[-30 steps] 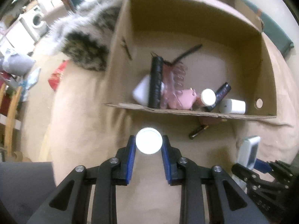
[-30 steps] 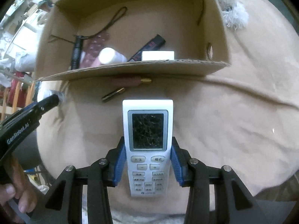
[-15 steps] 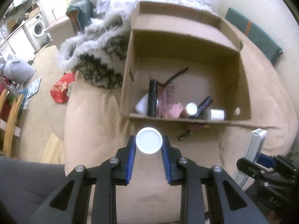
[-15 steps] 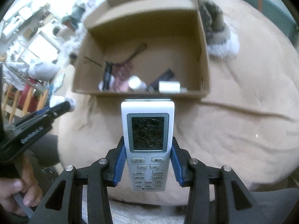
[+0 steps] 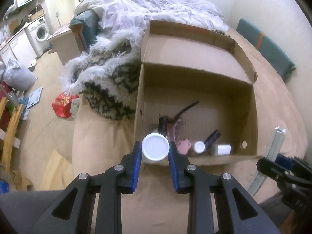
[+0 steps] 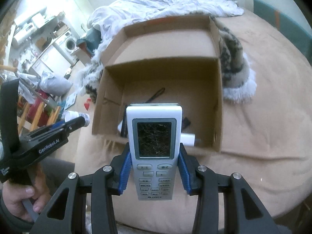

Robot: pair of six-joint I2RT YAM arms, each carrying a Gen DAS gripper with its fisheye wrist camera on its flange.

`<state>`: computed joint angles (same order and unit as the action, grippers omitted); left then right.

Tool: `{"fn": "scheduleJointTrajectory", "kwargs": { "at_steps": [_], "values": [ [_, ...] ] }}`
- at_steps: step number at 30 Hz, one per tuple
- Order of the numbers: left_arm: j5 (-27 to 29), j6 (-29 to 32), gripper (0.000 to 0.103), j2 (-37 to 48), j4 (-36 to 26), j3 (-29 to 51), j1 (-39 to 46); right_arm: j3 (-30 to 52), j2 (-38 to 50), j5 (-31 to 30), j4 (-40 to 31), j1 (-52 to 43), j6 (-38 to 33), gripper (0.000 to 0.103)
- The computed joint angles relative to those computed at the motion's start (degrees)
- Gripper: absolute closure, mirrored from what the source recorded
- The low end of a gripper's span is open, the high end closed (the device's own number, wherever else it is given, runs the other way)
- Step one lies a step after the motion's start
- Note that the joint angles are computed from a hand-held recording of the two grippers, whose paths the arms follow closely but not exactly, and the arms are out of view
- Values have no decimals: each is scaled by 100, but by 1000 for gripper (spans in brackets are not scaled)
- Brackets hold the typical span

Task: Organize rigid objects
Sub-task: 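Carry the remote and cap into the box and open both tools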

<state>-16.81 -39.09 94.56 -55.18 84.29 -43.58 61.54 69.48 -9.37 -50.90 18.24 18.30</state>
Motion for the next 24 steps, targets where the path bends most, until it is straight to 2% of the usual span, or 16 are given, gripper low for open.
{"fn": "scheduleJointTrajectory", "kwargs": {
  "at_steps": [4, 14, 20, 24],
  "values": [
    [535, 159, 79, 339, 90, 331, 322, 220, 344, -324, 284, -313, -162, 57],
    [730, 614, 79, 1281, 158, 1228, 626, 532, 1454, -1052, 1264, -905, -142, 57],
    [1024, 798, 79, 1705, 517, 1100, 722, 544, 2095, -1136, 1692, -1022, -89, 57],
    [902, 839, 79, 1856, 799, 903, 657, 409, 2363, -1011, 1908, -987, -63, 57]
  ]
}}
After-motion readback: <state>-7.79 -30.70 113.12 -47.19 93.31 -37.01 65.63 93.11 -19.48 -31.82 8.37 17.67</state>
